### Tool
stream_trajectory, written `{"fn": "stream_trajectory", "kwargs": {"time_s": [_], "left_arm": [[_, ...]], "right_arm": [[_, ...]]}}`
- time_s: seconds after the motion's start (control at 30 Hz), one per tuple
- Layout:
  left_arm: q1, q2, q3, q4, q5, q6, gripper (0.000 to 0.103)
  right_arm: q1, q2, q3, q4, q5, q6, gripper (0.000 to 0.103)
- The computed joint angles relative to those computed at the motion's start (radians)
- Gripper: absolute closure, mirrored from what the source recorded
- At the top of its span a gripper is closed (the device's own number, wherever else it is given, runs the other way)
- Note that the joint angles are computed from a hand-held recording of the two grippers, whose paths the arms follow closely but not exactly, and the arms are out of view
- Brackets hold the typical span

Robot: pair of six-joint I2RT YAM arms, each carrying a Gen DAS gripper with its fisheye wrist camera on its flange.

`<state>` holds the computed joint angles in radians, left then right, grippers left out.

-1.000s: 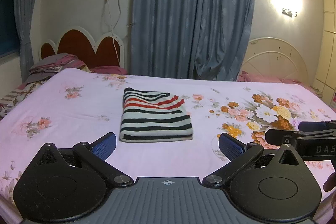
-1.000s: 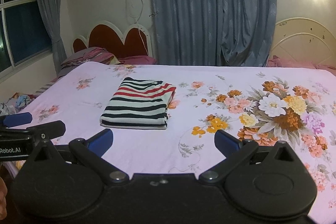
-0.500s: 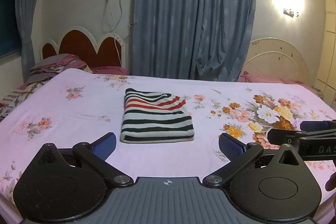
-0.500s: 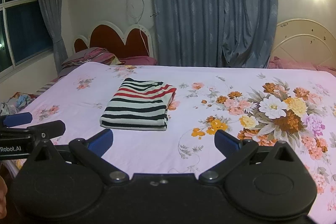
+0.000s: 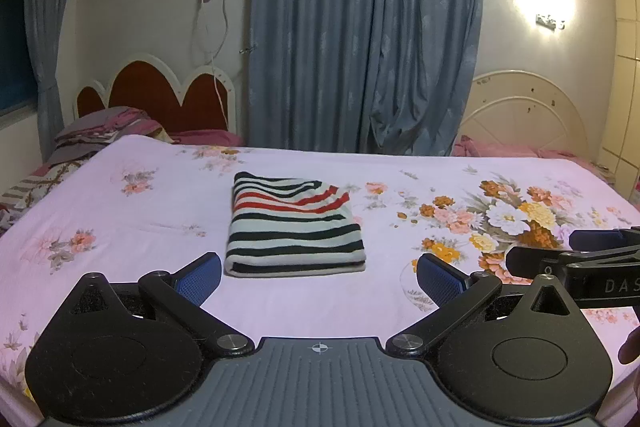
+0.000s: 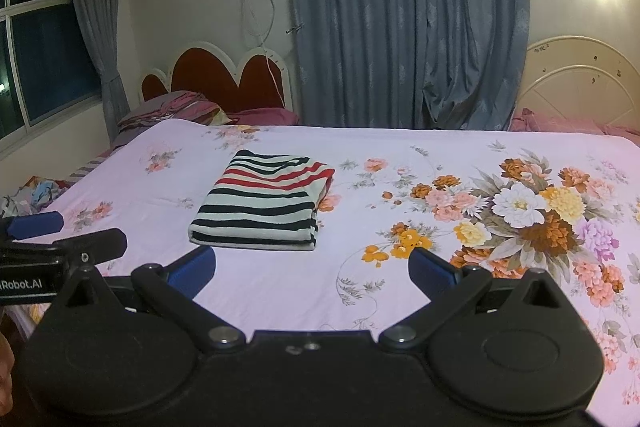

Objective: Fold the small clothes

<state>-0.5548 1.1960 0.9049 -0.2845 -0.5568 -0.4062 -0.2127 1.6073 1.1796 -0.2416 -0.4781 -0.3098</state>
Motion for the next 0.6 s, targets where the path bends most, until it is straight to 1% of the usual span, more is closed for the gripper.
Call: {"fn": "stream_trajectory", "kwargs": {"time_s": [0.6], "left_arm": [[0.000, 0.006, 0.009, 0.004, 0.003, 0.006, 0.000]], "right_arm": [[0.000, 0.002, 0.002, 0.001, -0.002, -0.001, 0.001]]}}
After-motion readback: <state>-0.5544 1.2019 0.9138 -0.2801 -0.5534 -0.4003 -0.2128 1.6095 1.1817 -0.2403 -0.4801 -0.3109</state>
